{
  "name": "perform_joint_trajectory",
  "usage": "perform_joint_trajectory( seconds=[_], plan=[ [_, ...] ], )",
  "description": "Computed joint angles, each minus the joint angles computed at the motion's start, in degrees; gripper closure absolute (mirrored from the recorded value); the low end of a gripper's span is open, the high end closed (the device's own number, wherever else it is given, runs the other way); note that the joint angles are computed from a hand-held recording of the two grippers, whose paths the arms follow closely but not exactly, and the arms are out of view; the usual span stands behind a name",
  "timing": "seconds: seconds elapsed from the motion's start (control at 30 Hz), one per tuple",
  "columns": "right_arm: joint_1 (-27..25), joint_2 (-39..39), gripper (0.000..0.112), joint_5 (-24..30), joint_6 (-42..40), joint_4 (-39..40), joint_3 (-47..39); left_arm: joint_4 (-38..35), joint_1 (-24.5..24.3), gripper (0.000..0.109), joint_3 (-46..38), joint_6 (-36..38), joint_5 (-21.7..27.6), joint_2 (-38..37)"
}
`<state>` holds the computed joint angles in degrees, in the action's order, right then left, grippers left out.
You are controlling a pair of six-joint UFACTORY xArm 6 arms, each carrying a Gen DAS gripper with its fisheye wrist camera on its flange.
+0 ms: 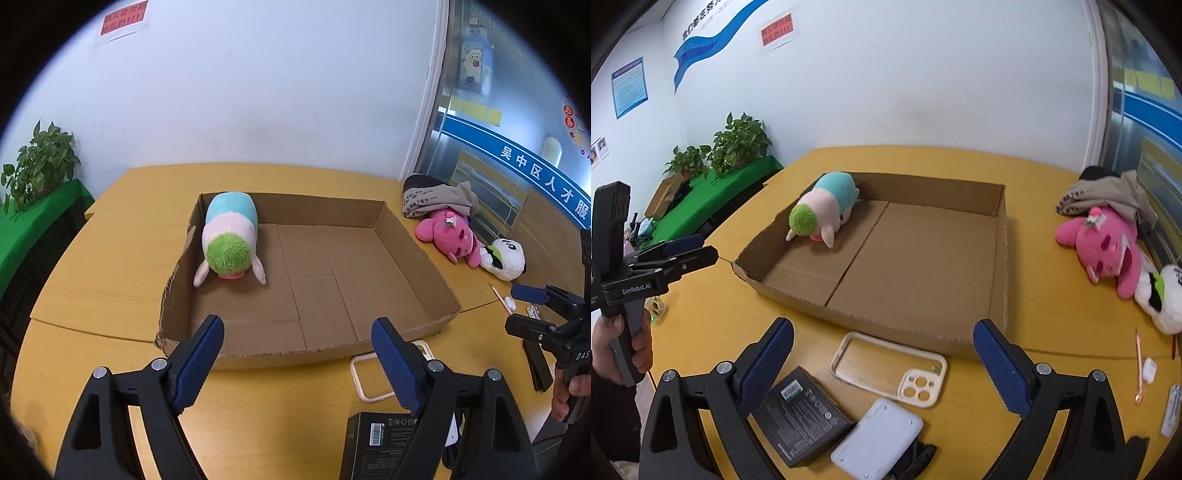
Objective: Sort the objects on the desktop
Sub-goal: 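Lower the right gripper toward the white phone case frame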
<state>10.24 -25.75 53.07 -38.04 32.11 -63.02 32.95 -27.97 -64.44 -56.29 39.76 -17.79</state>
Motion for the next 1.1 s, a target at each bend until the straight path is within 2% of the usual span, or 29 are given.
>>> perform_joint_trajectory(
  seconds=[0.17,0.47,0.73,0.93,1.03,1.1],
  plan=[
    [-3.36,-2.59,0.012,0.85,0.0,0.73,3.47,-5.76,0.45,0.026,2.54,2.38,-2.56,-0.27],
    [-7.54,-1.76,0.012,1.95,1.12,1.69,5.97,-12.04,-0.91,0.026,3.33,5.43,-5.68,3.25],
    [-5.15,2.45,0.012,0.21,3.13,-2.07,7.69,-19.98,-1.52,0.026,2.97,9.94,-7.12,7.81],
    [-2.78,7.08,0.015,-3.64,5.09,-6.31,8.19,-28.79,-1.05,0.026,-3.14,16.83,-5.44,16.05],
    [-1.96,9.76,0.021,-4.82,6.57,-8.28,7.44,-31.2,-0.96,0.027,-5.93,18.96,-4.85,19.52],
    [-1.59,11.05,0.024,-5.48,6.97,-8.83,7.14,-31.42,-0.97,0.028,-8.22,19.63,-2.56,21.82]
  ],
)
